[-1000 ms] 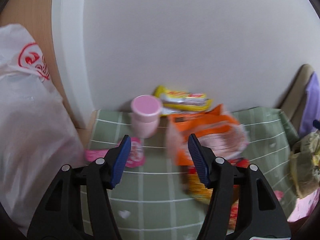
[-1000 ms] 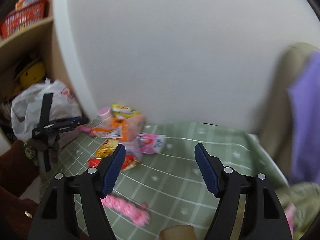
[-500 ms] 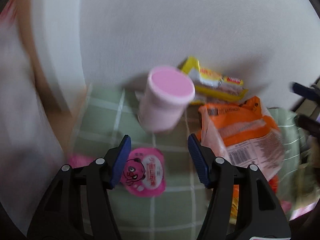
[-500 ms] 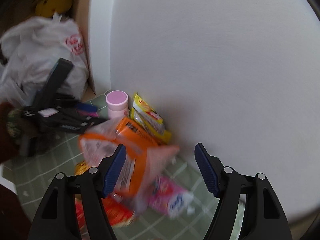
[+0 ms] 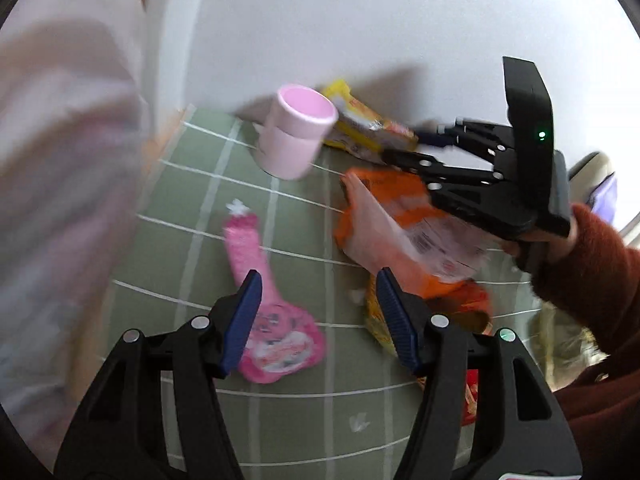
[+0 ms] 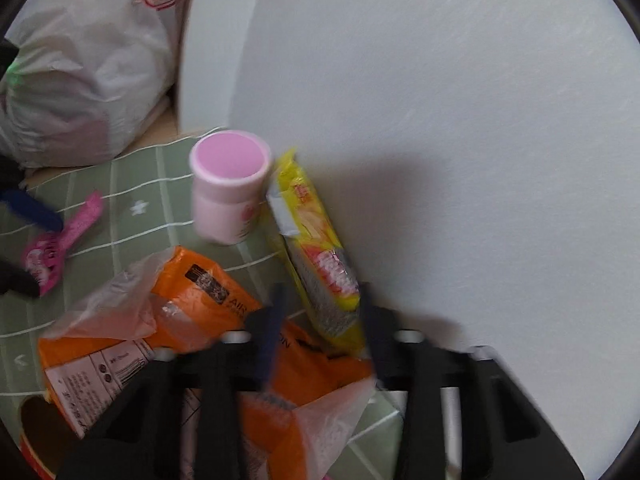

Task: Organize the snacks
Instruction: 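Grasp the pink lollipop wrapper with left gripper while right grasps yellow snack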

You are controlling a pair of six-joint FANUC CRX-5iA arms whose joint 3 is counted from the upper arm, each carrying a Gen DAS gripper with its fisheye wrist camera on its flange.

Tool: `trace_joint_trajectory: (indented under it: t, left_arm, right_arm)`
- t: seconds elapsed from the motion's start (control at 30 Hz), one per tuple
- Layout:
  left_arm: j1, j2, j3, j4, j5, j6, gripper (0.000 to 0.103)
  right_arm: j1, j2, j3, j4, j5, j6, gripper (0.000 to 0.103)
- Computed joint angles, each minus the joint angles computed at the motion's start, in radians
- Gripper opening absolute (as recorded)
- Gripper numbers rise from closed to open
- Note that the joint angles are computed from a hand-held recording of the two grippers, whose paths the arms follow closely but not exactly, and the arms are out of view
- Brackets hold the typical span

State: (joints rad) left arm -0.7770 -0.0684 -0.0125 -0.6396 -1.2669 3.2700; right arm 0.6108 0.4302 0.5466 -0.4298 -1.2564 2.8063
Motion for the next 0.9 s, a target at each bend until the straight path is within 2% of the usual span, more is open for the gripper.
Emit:
trace_joint_trajectory:
  t: [0.07, 0.2, 0.33, 0.43, 0.5, 0.6, 0.7, 0.73, 0.77, 0.9]
  left_arm:
    - [-0.002, 0.018, 0.029, -0.007, -0.057, -0.028, 0.056]
    - [0.026, 0.012, 0.026, 0.005, -0.074, -0.058, 0.057]
    - [0.046, 0.058, 0.060, 0.038, -0.133, -0.103, 0.057]
    - [0.041, 0.068, 0.055, 0.052, -0.086, -0.084, 0.057]
    - [0.022, 0.115, 0.101, 0.042, -0.147, -0.082, 0.057]
    - [0.007, 0.142, 0.119, 0.038, -0.178, -0.035, 0.057]
    - [-0.018, 0.151, 0.139, 0.023, -0.214, 0.005, 0.057]
    - [-0.013, 0.148, 0.136, 0.025, -0.211, 0.016, 0.056]
    - [-0.004, 0.144, 0.130, 0.032, -0.200, 0.024, 0.046]
    - [-0.003, 0.132, 0.121, 0.023, -0.144, 0.018, 0.045]
  right_arm:
    - [-0.019, 0.025, 0.056, -0.021, -0.084, -0.056, 0.008]
    - [-0.077, 0.005, 0.085, -0.064, -0.162, -0.123, 0.006]
    - [-0.158, -0.045, 0.086, -0.118, -0.166, -0.175, 0.006]
    - [-0.233, -0.077, 0.087, -0.153, -0.153, -0.219, 0.006]
    - [-0.271, -0.096, 0.070, -0.172, -0.155, -0.261, 0.006]
    - [-0.316, -0.124, 0.035, -0.182, -0.158, -0.311, 0.006]
    - [-0.368, -0.145, 0.001, -0.203, -0.204, -0.356, 0.006]
    - [-0.371, -0.159, -0.035, -0.200, -0.192, -0.364, 0.006]
    - [-0.379, -0.169, -0.056, -0.193, -0.189, -0.374, 0.006]
    - [-0.404, -0.201, -0.136, -0.151, -0.152, -0.384, 0.006]
